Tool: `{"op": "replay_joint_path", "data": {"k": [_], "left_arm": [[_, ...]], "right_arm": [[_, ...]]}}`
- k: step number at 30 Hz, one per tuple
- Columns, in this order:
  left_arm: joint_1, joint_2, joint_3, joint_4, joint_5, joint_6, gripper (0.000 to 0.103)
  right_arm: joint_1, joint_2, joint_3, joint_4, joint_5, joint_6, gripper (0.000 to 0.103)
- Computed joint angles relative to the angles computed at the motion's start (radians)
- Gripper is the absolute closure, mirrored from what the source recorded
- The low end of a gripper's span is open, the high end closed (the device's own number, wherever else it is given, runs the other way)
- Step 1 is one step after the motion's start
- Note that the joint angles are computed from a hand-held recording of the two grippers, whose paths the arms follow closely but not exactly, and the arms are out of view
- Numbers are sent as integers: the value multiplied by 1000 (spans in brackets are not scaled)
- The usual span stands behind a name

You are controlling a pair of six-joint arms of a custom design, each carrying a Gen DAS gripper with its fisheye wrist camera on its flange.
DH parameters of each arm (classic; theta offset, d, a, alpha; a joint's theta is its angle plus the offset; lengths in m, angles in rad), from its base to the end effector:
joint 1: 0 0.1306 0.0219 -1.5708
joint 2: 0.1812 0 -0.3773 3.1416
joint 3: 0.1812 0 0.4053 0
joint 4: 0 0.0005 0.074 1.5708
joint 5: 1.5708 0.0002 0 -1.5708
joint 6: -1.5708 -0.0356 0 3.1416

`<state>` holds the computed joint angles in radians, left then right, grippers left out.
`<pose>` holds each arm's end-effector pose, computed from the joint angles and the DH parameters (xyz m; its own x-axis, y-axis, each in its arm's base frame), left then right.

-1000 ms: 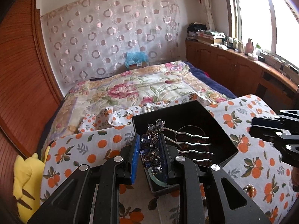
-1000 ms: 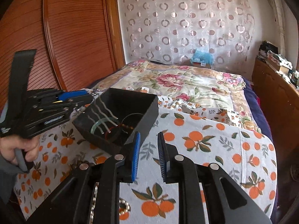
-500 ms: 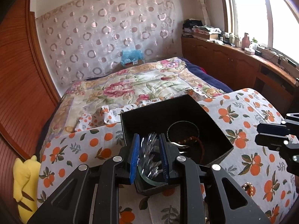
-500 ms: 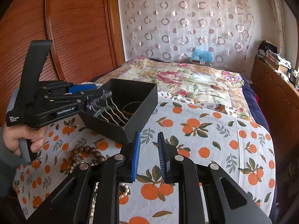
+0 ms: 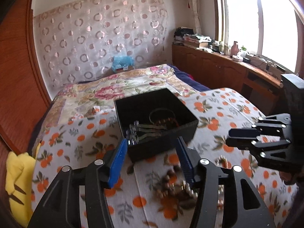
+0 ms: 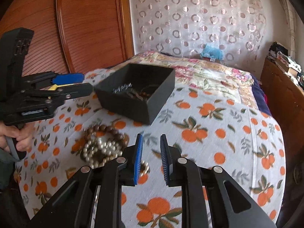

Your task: Organize jewelry

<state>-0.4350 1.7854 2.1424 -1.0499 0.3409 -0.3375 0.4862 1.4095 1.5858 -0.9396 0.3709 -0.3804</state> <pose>0.5659 -0.2766 0.5515 -0.3378 0.5011 -0.7967 0.7867 0.6150 0.0532 0.4534 0.2245 0.5047 -0.6432 0.0515 -0.7639 0.0376 0.9987 0.0356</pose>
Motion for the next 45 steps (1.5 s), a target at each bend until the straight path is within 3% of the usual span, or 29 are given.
{"op": "replay_joint_path", "data": {"k": [4, 9, 15, 17, 18, 19, 23, 28, 30, 32, 37, 45], "left_arm": [[16, -51, -95, 23, 3, -16, 47], [42, -80, -159, 18, 17, -14, 43], [58, -103, -201, 2, 33, -15, 42], [60, -117, -225, 9, 39, -14, 41], [60, -125, -235, 9, 45, -17, 40], [58, -129, -240, 8, 47, -18, 40], [52, -147, -266, -9, 65, -32, 40], [31, -160, -287, -46, 84, -65, 40], [21, -163, -291, -59, 94, -78, 45], [13, -158, -283, -86, 111, -87, 61], [-1, -146, -268, -121, 117, -91, 77], [-27, -137, -261, -148, 105, -106, 82]], "right_arm": [[-2, 14, -2, -41, -22, -16, 74], [-9, 32, 5, -78, -63, -32, 74], [11, 59, 29, -125, -9, -7, 74], [17, 61, 33, -137, 8, -8, 83], [20, 61, 34, -142, 15, -6, 94], [20, 61, 34, -144, 15, -2, 97], [25, 51, 28, -159, 55, 1, 98], [33, -25, -27, -97, 113, -33, 98], [37, -46, -39, -89, 131, -40, 98], [39, -61, -49, -84, 141, -50, 98], [43, -80, -73, -74, 138, -66, 98], [45, -90, -86, -53, 132, -75, 98]]}}
